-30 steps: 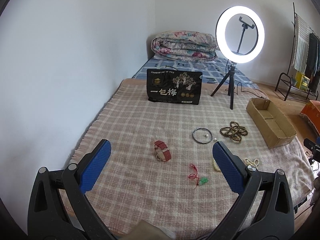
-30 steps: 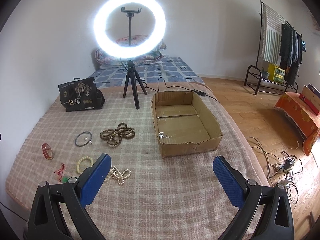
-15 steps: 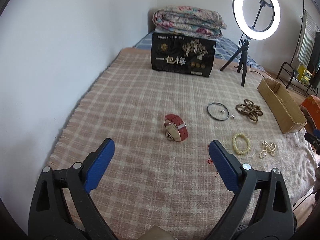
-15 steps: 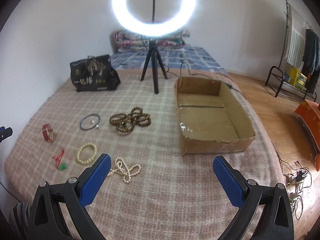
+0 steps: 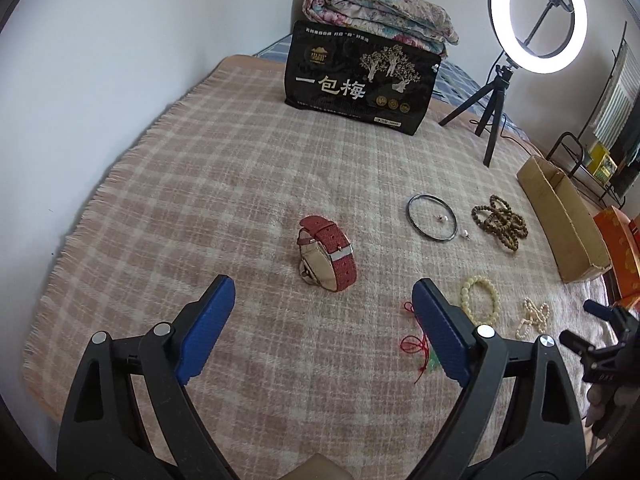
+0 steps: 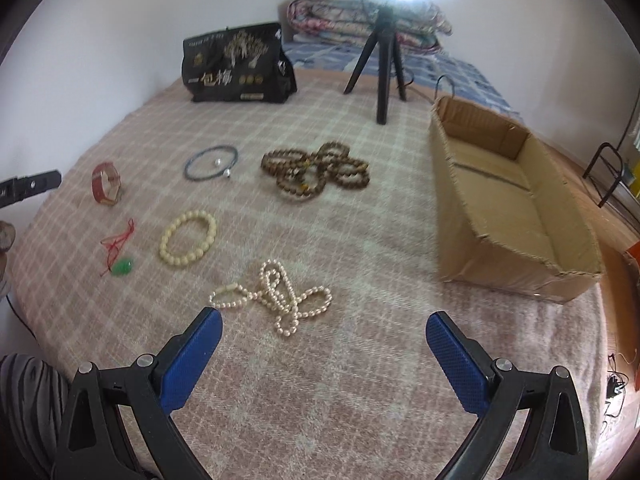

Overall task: Organize jewelry
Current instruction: 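Move left tool toward red-strap watch while right tool approaches pearl necklace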

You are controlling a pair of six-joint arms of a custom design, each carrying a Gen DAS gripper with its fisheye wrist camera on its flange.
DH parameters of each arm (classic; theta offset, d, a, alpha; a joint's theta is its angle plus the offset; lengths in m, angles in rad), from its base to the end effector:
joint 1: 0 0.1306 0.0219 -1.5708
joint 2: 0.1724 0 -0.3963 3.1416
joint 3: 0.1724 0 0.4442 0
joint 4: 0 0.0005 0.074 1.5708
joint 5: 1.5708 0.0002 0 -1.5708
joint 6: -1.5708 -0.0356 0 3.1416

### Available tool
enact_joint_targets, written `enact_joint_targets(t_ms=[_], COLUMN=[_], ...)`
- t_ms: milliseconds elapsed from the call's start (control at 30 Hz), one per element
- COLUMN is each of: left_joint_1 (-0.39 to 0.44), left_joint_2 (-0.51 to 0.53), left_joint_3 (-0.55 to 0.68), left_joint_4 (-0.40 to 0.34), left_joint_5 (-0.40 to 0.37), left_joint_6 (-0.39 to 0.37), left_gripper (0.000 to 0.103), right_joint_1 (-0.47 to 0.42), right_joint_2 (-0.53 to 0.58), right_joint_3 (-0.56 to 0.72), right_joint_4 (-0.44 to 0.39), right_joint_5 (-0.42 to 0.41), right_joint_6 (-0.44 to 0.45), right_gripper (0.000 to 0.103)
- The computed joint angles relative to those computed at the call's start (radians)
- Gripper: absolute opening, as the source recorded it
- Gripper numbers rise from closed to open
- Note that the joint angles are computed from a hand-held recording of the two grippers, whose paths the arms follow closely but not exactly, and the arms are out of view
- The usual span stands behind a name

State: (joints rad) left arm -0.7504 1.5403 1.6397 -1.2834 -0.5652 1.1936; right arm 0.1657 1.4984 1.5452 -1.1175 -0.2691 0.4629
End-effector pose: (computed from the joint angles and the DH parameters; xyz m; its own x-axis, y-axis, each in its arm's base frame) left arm 0.4215 -0.3676 0.4705 -0.6475 -0.4697 -0.6001 -0.4721 0.8654 -0.1680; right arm 0.5478 0.1007 0.4506 -0.6473 -0.5447 -0.5332 -0.6413 0.7673 -0.0054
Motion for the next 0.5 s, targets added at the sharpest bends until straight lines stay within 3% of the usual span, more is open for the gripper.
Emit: enact_joint_targets(t_ms=[300, 433, 500], left_joint_1=[0.047, 0.064, 0.068], left_joint_2=[0.023, 0.024, 0.028], left_joint_3=[-0.022, -0.036, -0.036], left_joint_4=[0.063, 0.085, 0.086], left_joint_5=[0.084, 0.104, 0.104], left_joint_6=[-0.002, 0.008, 0.010], left_gripper=[0.079, 0.077, 0.076], right_joint_1=[0.031, 0.039, 0.041], right_joint_2=[0.060, 0.079, 0.084], right_joint_3=[0.020, 0.031, 0.035], right_joint_4=[-0.025, -0.027, -0.031], right_joint_5=[0.048, 0.063, 0.064], right_joint_6=[0.014, 0.027, 0.035], right_gripper=[0.099, 0.088, 0.088])
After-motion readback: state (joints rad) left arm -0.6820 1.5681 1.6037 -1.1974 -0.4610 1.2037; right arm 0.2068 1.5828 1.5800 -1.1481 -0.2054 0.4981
